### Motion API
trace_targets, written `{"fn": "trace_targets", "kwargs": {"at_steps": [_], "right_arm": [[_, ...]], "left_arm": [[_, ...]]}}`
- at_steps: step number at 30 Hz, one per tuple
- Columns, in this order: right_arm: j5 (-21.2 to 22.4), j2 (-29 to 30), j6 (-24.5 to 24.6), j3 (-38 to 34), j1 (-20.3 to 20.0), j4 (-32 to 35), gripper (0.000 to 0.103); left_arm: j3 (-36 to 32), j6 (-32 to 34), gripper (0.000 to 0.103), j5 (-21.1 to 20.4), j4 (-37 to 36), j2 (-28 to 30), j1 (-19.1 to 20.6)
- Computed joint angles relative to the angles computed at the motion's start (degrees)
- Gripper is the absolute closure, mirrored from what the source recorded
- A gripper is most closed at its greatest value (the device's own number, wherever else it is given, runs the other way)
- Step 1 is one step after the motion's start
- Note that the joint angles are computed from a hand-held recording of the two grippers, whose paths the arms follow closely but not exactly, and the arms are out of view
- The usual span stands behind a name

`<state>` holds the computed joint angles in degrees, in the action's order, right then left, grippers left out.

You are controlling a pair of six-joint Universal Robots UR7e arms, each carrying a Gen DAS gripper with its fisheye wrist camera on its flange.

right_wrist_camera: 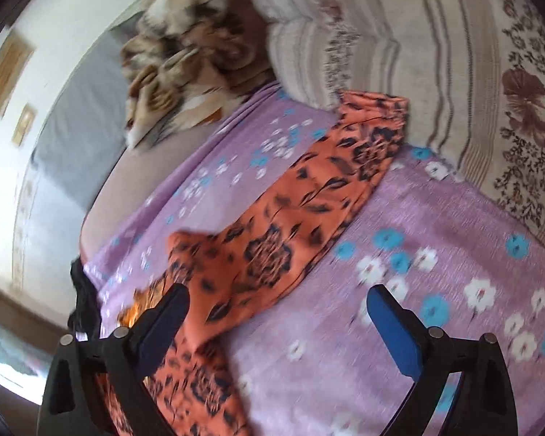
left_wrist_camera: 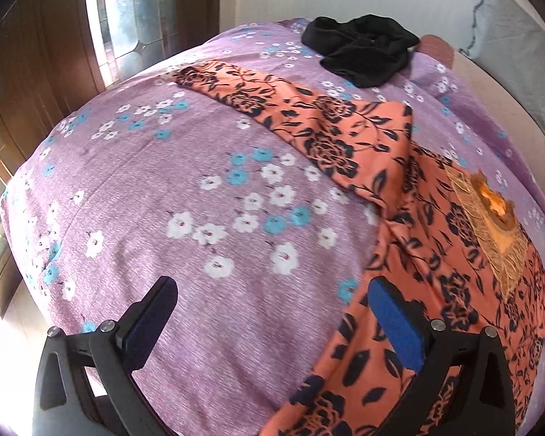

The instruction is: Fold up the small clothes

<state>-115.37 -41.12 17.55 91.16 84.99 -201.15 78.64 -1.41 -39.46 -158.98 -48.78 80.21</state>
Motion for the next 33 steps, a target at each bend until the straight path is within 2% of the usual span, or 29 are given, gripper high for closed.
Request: {"fn": "trace_targets", "kwargs": {"at_steps": [2, 7, 9, 11, 13, 16, 17, 19, 22, 25, 27, 30, 33], "right_arm": [[-0.55, -0.64, 1.64, -3.01, -2.44, 2.3, 0.023], [-3.22, 0.72, 3.88, -11.84, -6.19, 9.76, 0.027], [-3.1, 1.43, 3.82, -14.37, -7.17, 10.41, 0.038], [-5.75, 2.63, 2.95, -17.73, -7.35, 12.63, 0.042], [-7.82, 3.88, 3.13, -21.52, -7.6, 17.12, 0.051], [-12.68, 6.07, 1.86, -25.34, -7.12, 19.49, 0.077], [-13.23, 6.74, 1.33, -26.75, -7.0, 20.91, 0.098], [-14.67, 7.93, -3.03, -29.62, -6.14, 21.92, 0.098], [-15.48, 10.13, -14.13, -33.42, -2.64, 17.66, 0.098], [-12.23, 12.08, -23.42, -37.93, 2.1, 13.92, 0.098], [-7.29, 13.38, -27.7, -40.62, 5.57, 12.58, 0.098], [0.76, 16.16, -31.49, -44.5, 10.8, 12.72, 0.098], [8.16, 20.83, -33.6, -49.93, 15.31, 16.8, 0.098]], "left_arm": [[-1.91, -0.25, 0.0, 1.49, -0.38, 0.97, 0.89], [-6.8, 0.19, 0.0, 3.88, 0.05, 3.87, 2.47], [-8.03, 1.14, 0.0, 3.77, -0.72, 4.79, 2.95], [-9.42, 1.13, 0.0, 3.63, 0.04, 5.72, 3.44], [-10.19, 1.07, 0.0, 3.22, 0.61, 6.32, 3.94], [-10.4, 4.0, 0.0, 4.67, -1.67, 7.42, 4.15], [-10.39, 5.69, 0.0, 5.2, -2.67, 7.74, 4.13], [-10.17, 7.17, 0.0, 4.58, -4.24, 7.74, 4.3], [-10.23, 7.39, 0.0, 3.29, -5.98, 7.76, 4.86], [-10.1, 7.02, 0.0, 2.27, -7.14, 7.65, 5.11], [-9.63, 6.3, 0.0, 1.3, -7.52, 7.23, 5.27], [-9.21, 5.29, 0.0, -0.47, -7.73, 6.68, 5.59], [-8.99, 4.97, 0.0, -1.35, -7.81, 6.43, 5.74]]}}
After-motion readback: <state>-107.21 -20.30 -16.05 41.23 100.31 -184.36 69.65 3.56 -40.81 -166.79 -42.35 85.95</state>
